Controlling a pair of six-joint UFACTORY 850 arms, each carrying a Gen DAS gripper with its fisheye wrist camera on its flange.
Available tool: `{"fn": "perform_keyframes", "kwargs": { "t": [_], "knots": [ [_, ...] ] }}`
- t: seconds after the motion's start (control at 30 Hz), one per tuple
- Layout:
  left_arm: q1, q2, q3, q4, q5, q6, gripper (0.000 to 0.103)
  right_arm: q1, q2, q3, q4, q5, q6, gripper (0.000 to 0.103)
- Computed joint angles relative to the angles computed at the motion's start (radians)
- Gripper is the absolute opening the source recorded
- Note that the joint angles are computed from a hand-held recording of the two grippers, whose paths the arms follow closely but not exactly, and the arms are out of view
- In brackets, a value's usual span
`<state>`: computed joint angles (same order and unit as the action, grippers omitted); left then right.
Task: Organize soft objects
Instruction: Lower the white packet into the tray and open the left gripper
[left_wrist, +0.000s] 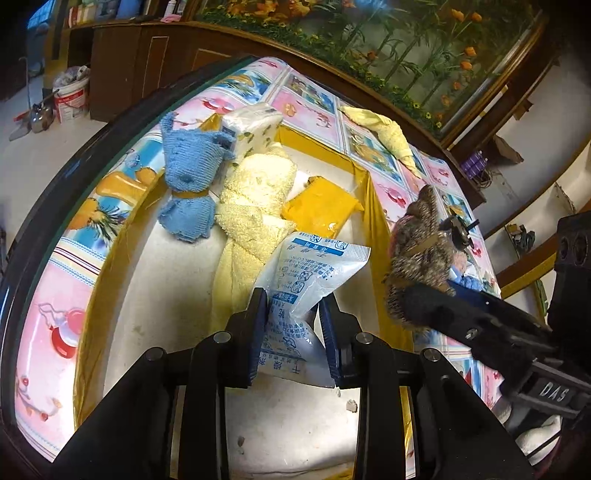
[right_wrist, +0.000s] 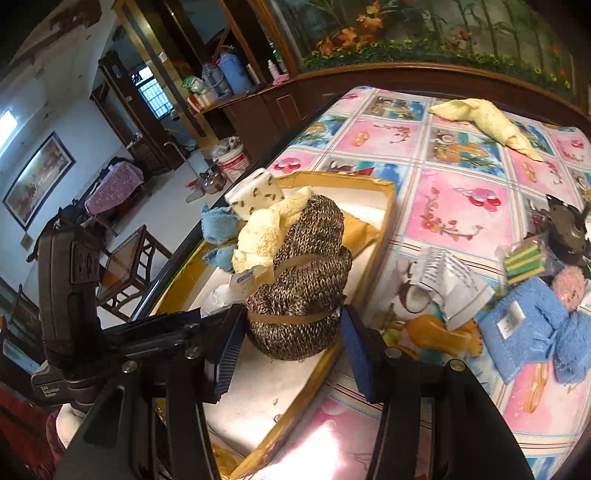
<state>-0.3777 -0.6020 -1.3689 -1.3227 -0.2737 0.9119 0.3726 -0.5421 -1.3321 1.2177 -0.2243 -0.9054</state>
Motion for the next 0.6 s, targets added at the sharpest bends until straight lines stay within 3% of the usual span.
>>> {"fn": "perform_keyframes", "kwargs": {
  "t": [0.17, 0.37, 0.6],
  "knots": [
    [0.01, 0.006, 0.008, -0.021, -0.014, 0.019, 0.037, 0.012, -0.048, -0.054, -0.161, -0.022, 0.167, 0.054],
    [0.053, -0.001, 0.012, -0.166, -0.14, 0.088, 0.05, -0.008, -0.048, -0.052, 0.014, -0.045, 0.049, 0.058],
    [0.051, 0.068, 0.077, -0.314, -0.101, 0.214, 0.051, -0.066, 0.062, 0.092, 0.445, -0.048, -0.332, 0.058]
  ]
}}
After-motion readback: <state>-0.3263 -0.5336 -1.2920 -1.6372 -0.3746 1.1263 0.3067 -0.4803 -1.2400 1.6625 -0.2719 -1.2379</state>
